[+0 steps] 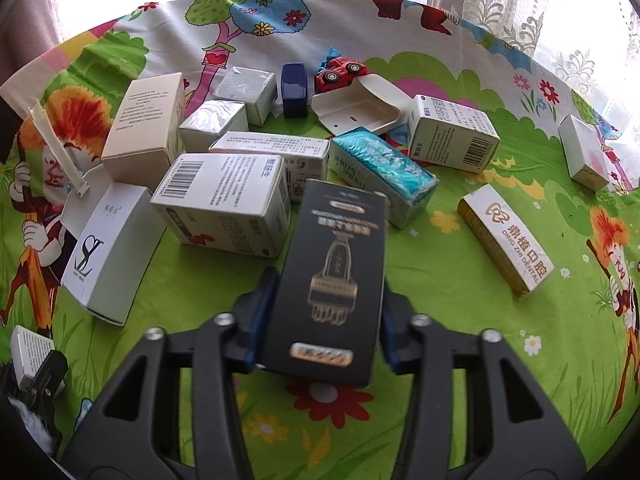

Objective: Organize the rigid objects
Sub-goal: 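Grasp the white box with the left gripper while the right gripper grasps the black DORMI box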

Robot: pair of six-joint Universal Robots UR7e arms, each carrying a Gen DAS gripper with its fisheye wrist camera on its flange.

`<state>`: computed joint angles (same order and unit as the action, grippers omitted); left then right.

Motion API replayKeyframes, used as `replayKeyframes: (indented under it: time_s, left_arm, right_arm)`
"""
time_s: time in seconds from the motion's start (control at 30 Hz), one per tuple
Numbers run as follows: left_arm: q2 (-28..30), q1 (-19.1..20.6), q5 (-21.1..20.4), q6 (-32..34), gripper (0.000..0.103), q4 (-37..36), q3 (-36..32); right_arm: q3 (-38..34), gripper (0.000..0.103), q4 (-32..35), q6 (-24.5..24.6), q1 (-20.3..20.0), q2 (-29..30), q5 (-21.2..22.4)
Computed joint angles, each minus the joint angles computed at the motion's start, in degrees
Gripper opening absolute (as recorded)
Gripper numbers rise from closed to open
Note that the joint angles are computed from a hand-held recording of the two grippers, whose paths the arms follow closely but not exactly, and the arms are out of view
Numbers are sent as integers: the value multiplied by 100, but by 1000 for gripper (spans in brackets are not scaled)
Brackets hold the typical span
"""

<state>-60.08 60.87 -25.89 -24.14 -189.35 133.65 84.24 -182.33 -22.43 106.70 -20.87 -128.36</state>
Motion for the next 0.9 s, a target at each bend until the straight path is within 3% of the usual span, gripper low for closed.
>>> replayKeyframes:
  time_s: [0.17, 0.3, 0.43, 0.6, 0.9]
  left_arm:
    - [-26, -33, 45, -36, 55, 117, 33]
    - [-6, -88, 21, 116, 54, 30, 60]
    - [19, -344, 227, 29, 54, 58, 307]
    - [-126, -683, 174, -339, 54, 411, 633]
    - [-766, -1550, 283, -1466, 54, 1577, 1408]
  right_arm:
    - [1517, 42, -1212, -890, 41, -569, 131]
    - [2330, 42, -1528, -902, 57, -980, 252]
    - [2675, 42, -1739, -813, 81, -1189, 279]
    - [2911, 42, -1898, -846, 145, -1283, 185]
    - [3561, 42, -2607, -997, 357, -1438, 15]
